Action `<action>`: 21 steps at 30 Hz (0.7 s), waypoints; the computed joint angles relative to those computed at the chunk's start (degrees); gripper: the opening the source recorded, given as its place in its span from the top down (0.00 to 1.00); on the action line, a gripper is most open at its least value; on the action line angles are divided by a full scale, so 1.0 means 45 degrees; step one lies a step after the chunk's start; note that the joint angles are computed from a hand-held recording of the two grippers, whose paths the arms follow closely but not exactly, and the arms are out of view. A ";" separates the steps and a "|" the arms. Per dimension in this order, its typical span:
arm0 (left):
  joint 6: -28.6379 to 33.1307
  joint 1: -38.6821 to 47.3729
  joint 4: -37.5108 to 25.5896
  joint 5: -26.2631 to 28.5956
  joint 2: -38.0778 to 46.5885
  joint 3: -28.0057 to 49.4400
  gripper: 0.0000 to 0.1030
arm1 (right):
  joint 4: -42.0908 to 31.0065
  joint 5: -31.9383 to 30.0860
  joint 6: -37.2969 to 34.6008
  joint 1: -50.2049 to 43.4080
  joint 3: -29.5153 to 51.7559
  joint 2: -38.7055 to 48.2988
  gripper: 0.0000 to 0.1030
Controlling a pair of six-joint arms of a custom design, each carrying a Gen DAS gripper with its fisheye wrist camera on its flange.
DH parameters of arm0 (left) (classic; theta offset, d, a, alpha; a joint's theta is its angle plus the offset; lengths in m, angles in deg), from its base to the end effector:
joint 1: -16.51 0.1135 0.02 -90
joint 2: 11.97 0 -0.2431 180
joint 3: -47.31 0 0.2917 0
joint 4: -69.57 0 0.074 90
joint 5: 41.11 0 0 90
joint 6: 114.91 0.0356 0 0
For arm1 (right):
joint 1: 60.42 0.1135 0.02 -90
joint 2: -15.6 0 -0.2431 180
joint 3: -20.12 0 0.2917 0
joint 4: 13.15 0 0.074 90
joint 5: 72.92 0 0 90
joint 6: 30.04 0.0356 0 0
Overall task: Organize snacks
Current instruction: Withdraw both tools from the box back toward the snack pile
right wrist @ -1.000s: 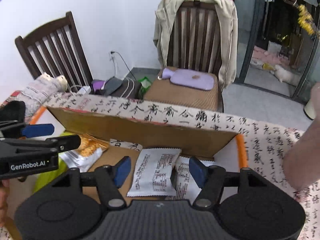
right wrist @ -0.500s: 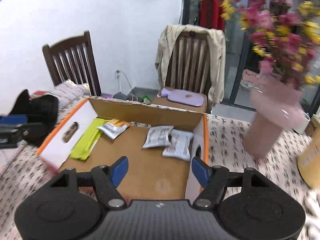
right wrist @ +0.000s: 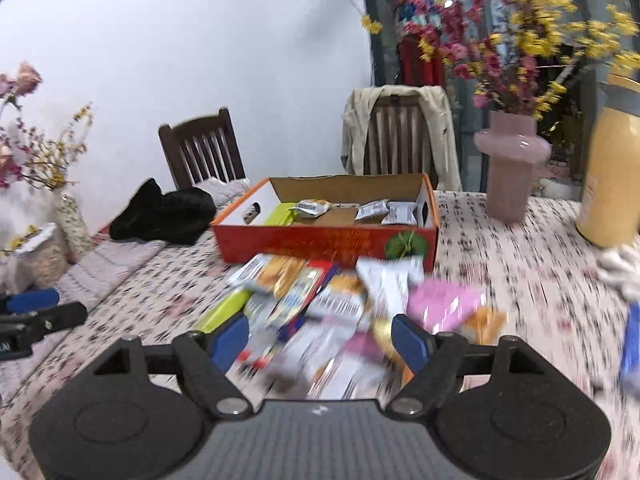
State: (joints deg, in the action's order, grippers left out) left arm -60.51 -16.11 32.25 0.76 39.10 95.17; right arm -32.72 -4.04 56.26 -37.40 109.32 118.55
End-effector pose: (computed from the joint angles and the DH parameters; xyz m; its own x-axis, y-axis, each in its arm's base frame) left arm 0.2104 -0.1032 0.2227 -0.3770 -0.2200 -0.8997 -0.4137 0.9091 -0.0490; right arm 0.4068 0.1868 0.2222 -0.4631 -0.2622 -0.8466 -0.6732 0.7254 0.1436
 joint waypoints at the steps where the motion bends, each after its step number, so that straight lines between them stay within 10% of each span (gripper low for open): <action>1: -0.0626 -0.0684 -0.0638 -0.0636 -0.0333 -0.0283 0.21 | 0.0598 0.0149 -0.0021 0.0053 -0.1284 -0.0884 0.23; 11: -1.0450 -0.6251 -0.8417 -0.4048 0.0987 -0.0359 0.20 | 0.3589 0.1875 0.0429 0.1008 -1.0352 -0.8128 0.21; 21: -1.1341 -0.7037 -0.8790 -0.4320 0.1291 -0.0481 0.20 | 0.3734 0.3618 0.0396 0.1492 -1.2368 -1.0556 0.21</action>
